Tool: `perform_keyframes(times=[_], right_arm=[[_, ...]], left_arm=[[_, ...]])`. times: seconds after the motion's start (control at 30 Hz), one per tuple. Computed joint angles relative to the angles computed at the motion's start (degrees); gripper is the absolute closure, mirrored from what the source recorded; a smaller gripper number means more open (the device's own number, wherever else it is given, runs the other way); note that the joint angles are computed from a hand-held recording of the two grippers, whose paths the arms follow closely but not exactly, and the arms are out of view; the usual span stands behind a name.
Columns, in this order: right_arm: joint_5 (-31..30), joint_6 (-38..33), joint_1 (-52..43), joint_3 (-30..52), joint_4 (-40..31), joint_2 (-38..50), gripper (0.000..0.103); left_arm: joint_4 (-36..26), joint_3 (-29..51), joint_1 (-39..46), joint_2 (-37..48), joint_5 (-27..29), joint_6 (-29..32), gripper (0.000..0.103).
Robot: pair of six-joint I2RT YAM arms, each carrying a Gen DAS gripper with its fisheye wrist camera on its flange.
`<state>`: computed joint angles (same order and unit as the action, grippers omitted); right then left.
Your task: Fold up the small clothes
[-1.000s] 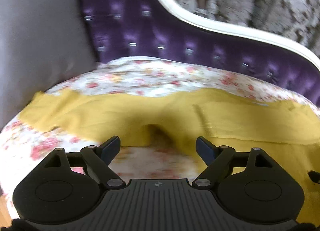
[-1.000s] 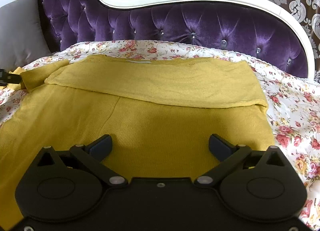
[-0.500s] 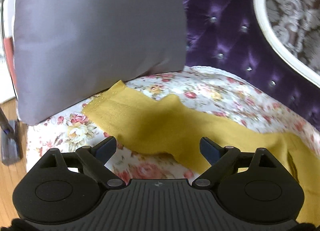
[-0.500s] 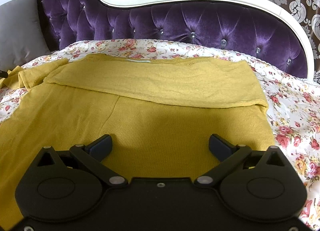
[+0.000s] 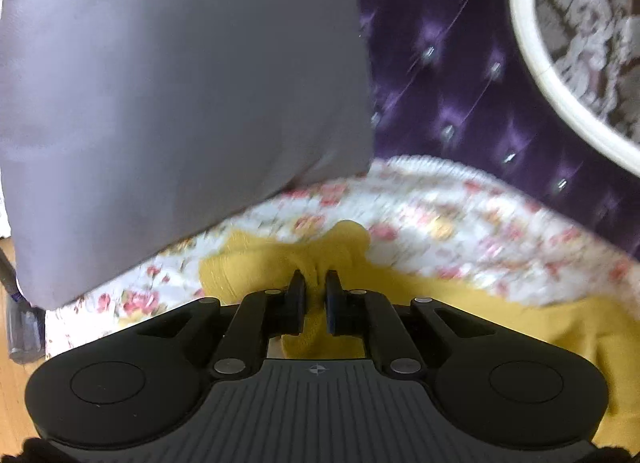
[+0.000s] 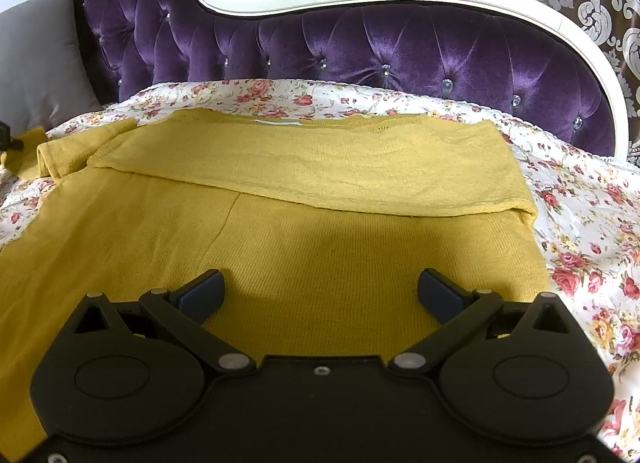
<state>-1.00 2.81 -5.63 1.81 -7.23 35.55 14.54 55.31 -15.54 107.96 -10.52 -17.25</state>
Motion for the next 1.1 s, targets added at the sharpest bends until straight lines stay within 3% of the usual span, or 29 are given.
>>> perform_keyframes(times=[0.2, 0.33, 0.5, 0.7, 0.77, 0.8, 0.83, 0.87, 1.1], right_arm=[[-0.5, -0.03, -0.38, -0.16, 0.34, 0.04, 0.001], [-0.29, 0.12, -0.18, -0.31, 0.45, -0.06, 0.001], [-0.33, 0.46, 0.07, -0.61, 0.51, -0.44, 0.0], [-0.81, 0.51, -0.15, -1.02, 0.97, -0.57, 0.0], [-0.91, 0.49, -0.25, -1.11, 0.99, -0.68, 0.0], [-1.11, 0.39, -0.44, -1.16, 0.97, -0.79, 0.0], [-1.18, 0.4, -0.47, -1.2, 1.05, -0.77, 0.0], [-1.2, 0.4, -0.49, -1.3, 0.7, -1.27, 0.0], [-1.15, 0.43, -0.46, -1.34, 1.05, -0.94, 0.0]], left_arm=[[-1.92, -1.51, -8.55, -11.05, -0.51, -0.76, 0.094], [-3.16, 1.31, -18.47, -13.9, -1.89, -0.88, 0.094], [-4.01, 9.16, -30.27, -7.59, -3.2, -0.79, 0.094], [-6.92, 18.49, -37.65, 4.82, -2.95, -1.39, 0.092], [-8.72, 20.98, -39.04, 8.03, -1.2, -1.03, 0.083], [-9.84, 22.27, -39.85, 9.4, 0.05, -1.26, 0.061], [-9.79, 22.41, -40.26, 9.97, 0.83, -1.46, 0.031], [-8.86, 21.73, -40.68, 10.0, 1.04, -1.63, 0.02], [-3.75, 10.63, -43.29, 2.66, -2.73, 1.92, 0.013]])
